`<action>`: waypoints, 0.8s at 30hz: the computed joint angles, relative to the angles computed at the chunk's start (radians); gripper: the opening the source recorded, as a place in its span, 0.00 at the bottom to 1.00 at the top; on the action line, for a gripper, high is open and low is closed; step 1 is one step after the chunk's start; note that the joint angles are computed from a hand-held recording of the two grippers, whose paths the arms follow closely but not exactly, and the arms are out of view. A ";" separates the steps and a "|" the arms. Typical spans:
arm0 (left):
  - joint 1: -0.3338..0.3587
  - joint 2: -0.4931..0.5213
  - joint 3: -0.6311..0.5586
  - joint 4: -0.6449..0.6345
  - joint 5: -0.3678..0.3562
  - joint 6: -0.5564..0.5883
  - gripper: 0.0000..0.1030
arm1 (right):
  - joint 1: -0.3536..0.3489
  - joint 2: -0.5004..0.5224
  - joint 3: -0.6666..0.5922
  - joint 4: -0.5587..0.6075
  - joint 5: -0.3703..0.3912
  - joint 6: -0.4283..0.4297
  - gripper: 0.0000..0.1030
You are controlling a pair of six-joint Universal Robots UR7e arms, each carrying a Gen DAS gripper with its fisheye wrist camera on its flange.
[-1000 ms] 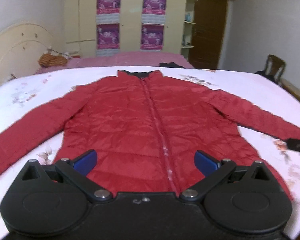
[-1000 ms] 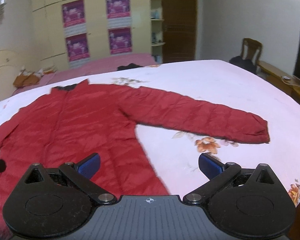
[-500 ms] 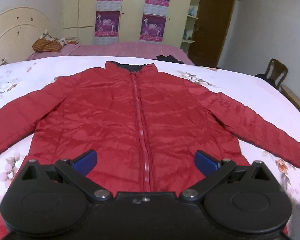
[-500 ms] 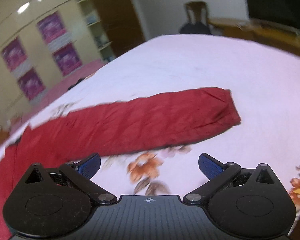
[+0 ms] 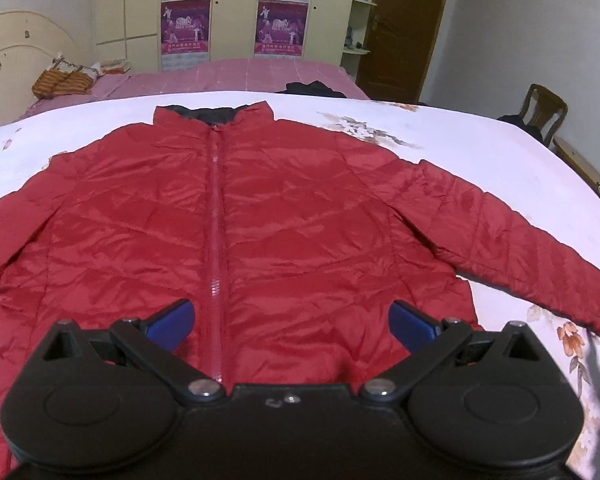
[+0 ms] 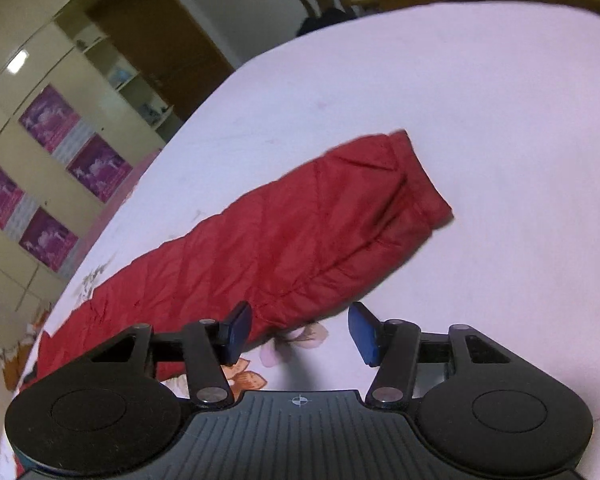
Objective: Fold large clothes
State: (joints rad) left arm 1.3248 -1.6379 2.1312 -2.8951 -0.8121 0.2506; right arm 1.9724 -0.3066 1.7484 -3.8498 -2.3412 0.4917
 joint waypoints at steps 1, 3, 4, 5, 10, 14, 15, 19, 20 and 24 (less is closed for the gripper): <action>0.002 0.009 -0.006 -0.003 0.005 0.003 1.00 | -0.003 -0.003 0.009 -0.010 0.005 0.015 0.53; 0.009 0.022 -0.015 -0.003 0.007 0.006 1.00 | -0.011 -0.001 0.018 -0.049 0.014 0.039 0.53; 0.013 0.030 -0.022 -0.004 0.008 0.008 1.00 | -0.015 0.002 0.018 -0.073 0.011 0.040 0.53; 0.016 0.036 -0.028 -0.006 0.012 0.010 1.00 | -0.015 0.005 0.014 -0.091 0.001 0.036 0.53; 0.051 0.034 -0.060 0.010 -0.051 0.002 1.00 | -0.013 0.022 -0.038 -0.104 -0.061 -0.031 0.53; 0.064 0.042 -0.085 -0.002 -0.030 0.022 1.00 | 0.019 0.040 -0.113 -0.066 -0.130 -0.181 0.16; 0.066 0.046 -0.093 -0.010 -0.016 0.028 1.00 | 0.027 0.049 -0.135 -0.068 -0.145 -0.217 0.16; 0.081 0.049 -0.128 -0.013 0.025 0.022 1.00 | 0.058 0.072 -0.208 -0.076 -0.120 -0.400 0.15; 0.083 0.048 -0.135 -0.008 0.039 0.016 1.00 | 0.068 0.080 -0.234 -0.065 -0.105 -0.438 0.15; 0.091 0.031 -0.154 0.005 0.070 0.008 1.00 | 0.110 0.123 -0.351 0.032 -0.001 -0.555 0.15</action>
State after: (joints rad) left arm 1.4161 -1.6069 1.9771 -2.8899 -0.7426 0.2586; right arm 2.0821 -0.1839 1.3973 -3.8183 -2.3420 -0.0638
